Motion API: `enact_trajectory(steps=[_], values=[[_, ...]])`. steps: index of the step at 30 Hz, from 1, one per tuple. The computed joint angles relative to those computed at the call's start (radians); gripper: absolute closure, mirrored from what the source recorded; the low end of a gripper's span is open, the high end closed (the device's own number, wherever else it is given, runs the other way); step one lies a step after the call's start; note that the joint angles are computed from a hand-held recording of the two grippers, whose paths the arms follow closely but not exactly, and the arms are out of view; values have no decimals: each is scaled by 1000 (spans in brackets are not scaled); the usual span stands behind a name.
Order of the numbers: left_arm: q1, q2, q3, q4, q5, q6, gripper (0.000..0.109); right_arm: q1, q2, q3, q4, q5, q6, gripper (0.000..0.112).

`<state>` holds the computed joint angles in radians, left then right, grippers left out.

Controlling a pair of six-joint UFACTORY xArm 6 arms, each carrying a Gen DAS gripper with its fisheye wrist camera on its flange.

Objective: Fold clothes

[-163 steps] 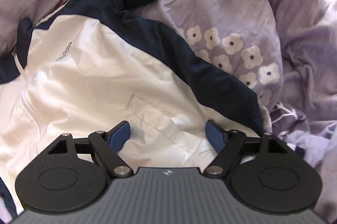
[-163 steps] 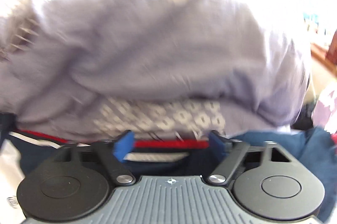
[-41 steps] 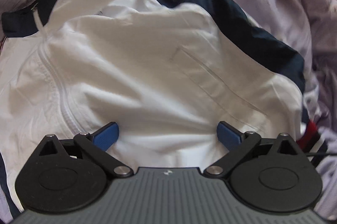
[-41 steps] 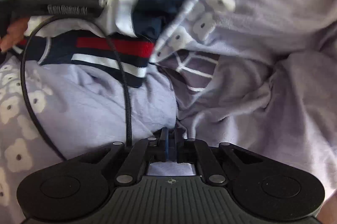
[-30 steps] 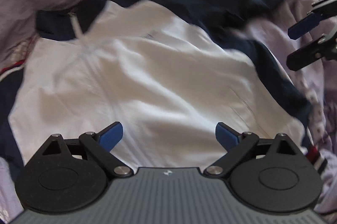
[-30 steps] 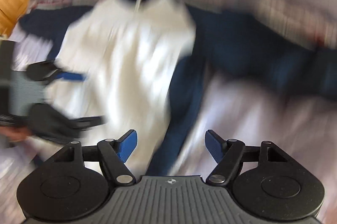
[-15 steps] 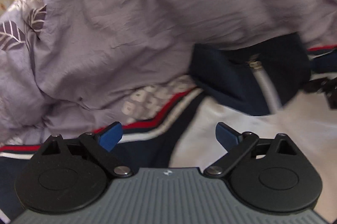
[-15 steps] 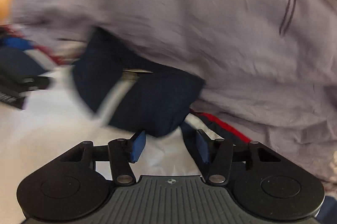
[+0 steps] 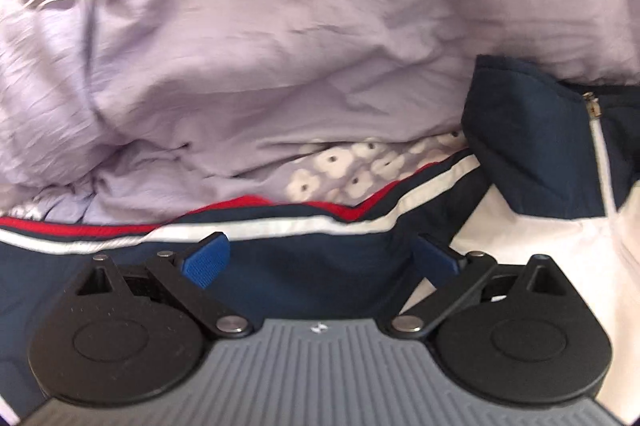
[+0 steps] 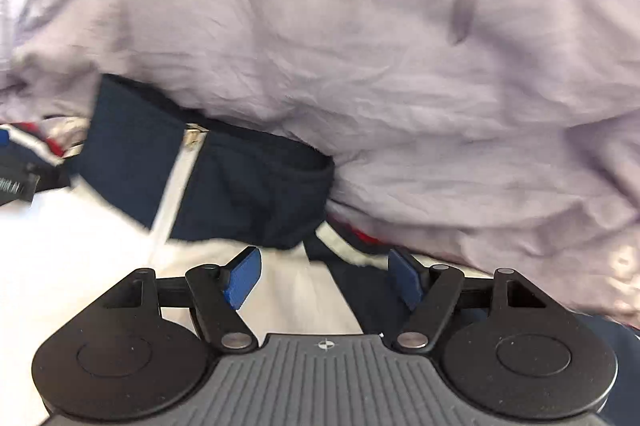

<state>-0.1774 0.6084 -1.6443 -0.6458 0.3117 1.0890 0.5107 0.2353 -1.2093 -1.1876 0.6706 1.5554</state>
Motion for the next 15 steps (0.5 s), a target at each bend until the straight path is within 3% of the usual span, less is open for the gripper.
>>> enact_trajectory(steps=[3, 5, 7, 11, 12, 15], values=[[23, -74, 81, -78, 32, 58, 8, 36, -104, 119, 10, 8, 46, 36], [35, -137, 148, -102, 69, 81, 8, 57, -142, 168, 138, 73, 11, 30], [40, -209, 224, -106, 119, 99, 8, 69, -211, 239, 196, 113, 32, 33], [41, -369, 388, -200, 207, 225, 8, 122, -490, 424, 245, 182, 109, 31], [37, -405, 420, -203, 240, 231, 8, 145, -564, 459, 269, 223, 104, 31], [9, -516, 520, -205, 338, 242, 8, 264, -776, 530, 288, 475, 94, 31]])
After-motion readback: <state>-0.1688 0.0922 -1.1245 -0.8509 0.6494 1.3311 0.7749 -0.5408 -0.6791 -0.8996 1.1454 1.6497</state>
